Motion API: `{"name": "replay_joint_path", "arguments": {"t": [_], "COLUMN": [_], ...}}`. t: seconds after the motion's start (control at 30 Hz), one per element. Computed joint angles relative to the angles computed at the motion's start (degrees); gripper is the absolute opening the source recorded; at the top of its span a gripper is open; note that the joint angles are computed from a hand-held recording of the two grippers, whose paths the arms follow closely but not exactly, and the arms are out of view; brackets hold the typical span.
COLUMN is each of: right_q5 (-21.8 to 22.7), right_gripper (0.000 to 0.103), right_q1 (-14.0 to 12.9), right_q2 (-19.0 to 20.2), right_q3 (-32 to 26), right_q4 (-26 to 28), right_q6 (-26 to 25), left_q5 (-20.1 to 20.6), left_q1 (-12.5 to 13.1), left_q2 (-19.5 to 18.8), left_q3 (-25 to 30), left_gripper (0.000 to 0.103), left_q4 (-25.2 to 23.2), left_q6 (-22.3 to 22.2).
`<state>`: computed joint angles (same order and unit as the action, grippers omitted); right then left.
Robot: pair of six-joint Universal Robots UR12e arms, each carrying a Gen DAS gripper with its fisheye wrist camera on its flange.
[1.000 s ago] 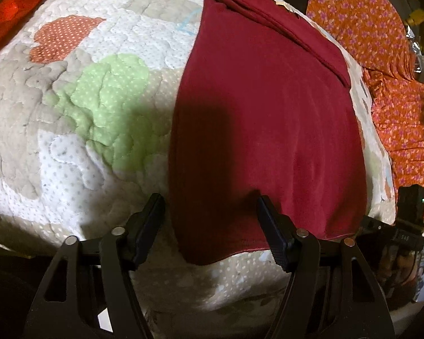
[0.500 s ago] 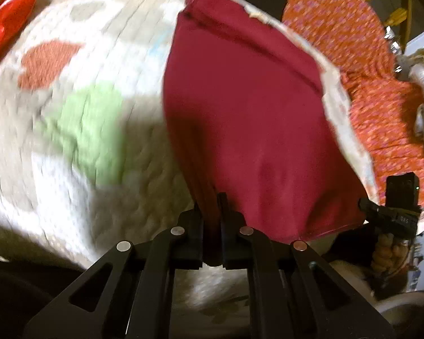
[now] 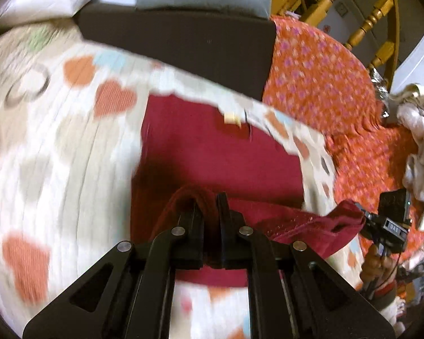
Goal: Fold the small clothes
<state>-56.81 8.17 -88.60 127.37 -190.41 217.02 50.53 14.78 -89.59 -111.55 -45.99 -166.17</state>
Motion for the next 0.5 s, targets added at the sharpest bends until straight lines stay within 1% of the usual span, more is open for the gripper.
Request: {"name": "replay_joint_path", "arguments": {"t": [0.07,0.1,0.13,0.2,0.27,0.33,0.37,0.4,0.43,0.47,0.5], "right_q5": [-0.74,-1.85,-2.61,-4.5,-5.79,-9.05,-9.54,-9.68,-9.76,-9.19,-9.67], "right_gripper": [0.01,0.01,0.01,0.01,0.01,0.012,0.015,0.02,0.024,0.035,0.044], "right_q1": [-1.13,-1.51,-1.97,-2.65,-3.2,-3.17,-3.21,-3.31,-3.29,-3.42,-3.43], "right_q2": [2.13,3.64,5.21,8.08,10.86,12.54,12.87,12.9,12.73,12.6,12.25], "right_q3": [-1.87,-3.14,-4.26,-6.12,-8.23,-9.92,-10.45,-10.69,-10.84,-10.53,-9.9], "right_q4": [0.25,0.59,0.59,0.29,0.22,2.18,3.3,4.51,5.4,3.89,1.27], "right_q6": [0.57,1.37,2.35,3.79,5.47,4.73,3.64,2.55,1.9,1.96,2.36], "left_q5": [2.08,3.18,5.53,7.05,6.86,7.16,6.61,6.28,6.24,6.4,6.84], "left_q1": [-2.07,-2.83,-4.0,-4.76,-5.09,-4.91,-4.74,-4.68,-4.64,-4.73,-4.82], "left_q2": [-3.66,-4.87,-7.04,-9.56,-12.59,-14.01,-14.69,-15.12,-15.21,-15.05,-14.87], "left_q3": [2.69,3.48,4.9,6.45,8.23,9.12,9.73,10.27,10.5,10.58,10.65], "left_gripper": [0.006,0.006,0.006,0.006,0.006,0.007,0.011,0.013,0.02,0.026,0.028], "left_q4": [3.99,5.45,8.35,10.85,13.08,13.33,12.91,12.46,12.26,12.2,12.18], "left_q6": [-3.44,-4.62,-6.94,-9.34,-12.25,-12.21,-12.15,-11.96,-11.48,-11.06,-9.86]}}
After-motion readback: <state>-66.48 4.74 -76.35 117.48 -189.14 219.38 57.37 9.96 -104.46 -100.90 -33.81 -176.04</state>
